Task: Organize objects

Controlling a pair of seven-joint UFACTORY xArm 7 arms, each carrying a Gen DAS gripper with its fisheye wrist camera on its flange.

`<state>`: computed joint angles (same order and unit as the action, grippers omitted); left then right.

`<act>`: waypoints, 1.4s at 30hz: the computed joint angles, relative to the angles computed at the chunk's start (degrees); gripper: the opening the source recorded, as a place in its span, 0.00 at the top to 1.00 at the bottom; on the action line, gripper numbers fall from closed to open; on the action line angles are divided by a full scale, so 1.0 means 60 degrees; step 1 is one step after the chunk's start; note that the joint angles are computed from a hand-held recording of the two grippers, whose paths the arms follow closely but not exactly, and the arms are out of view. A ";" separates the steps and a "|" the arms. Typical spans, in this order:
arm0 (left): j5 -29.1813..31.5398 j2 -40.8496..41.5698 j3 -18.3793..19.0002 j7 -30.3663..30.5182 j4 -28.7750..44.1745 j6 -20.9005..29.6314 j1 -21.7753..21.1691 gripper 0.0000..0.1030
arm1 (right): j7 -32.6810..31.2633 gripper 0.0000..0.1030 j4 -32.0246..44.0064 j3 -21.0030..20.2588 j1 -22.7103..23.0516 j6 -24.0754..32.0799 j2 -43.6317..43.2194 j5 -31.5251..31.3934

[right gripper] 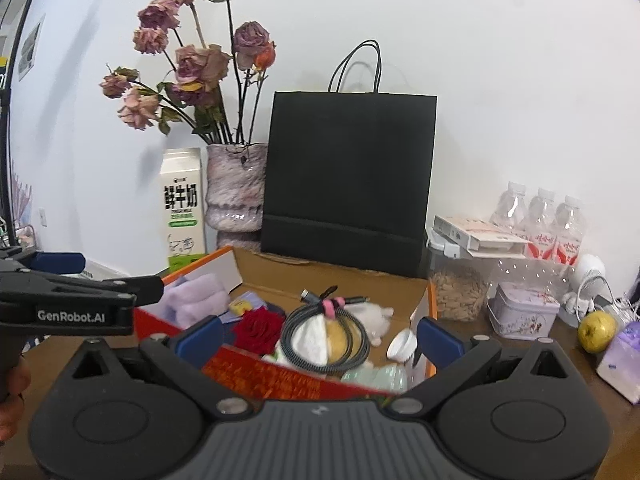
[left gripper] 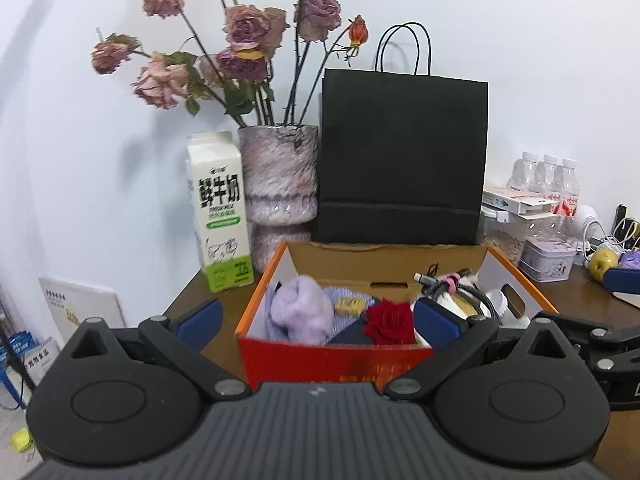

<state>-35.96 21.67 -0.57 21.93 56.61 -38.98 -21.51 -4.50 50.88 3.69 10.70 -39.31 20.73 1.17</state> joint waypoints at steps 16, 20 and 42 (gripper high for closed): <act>-0.0864 -0.3182 -0.1208 -0.0384 -0.4478 -0.0907 0.0003 0.00 | 0.0403 0.00 -0.4151 0.0345 0.0300 -0.0879 -0.2985 0.0569; -0.1395 -0.3801 -0.1598 -0.0426 -0.5287 -0.1049 -0.0086 0.00 | 0.0481 0.00 -0.5043 0.0475 0.0410 -0.1071 -0.3552 0.0910; -0.2899 -0.5363 -0.2785 -0.0538 -0.6916 -0.0805 -0.0289 0.00 | 0.0582 0.00 -0.6830 0.1126 0.0713 -0.1108 -0.5193 0.1940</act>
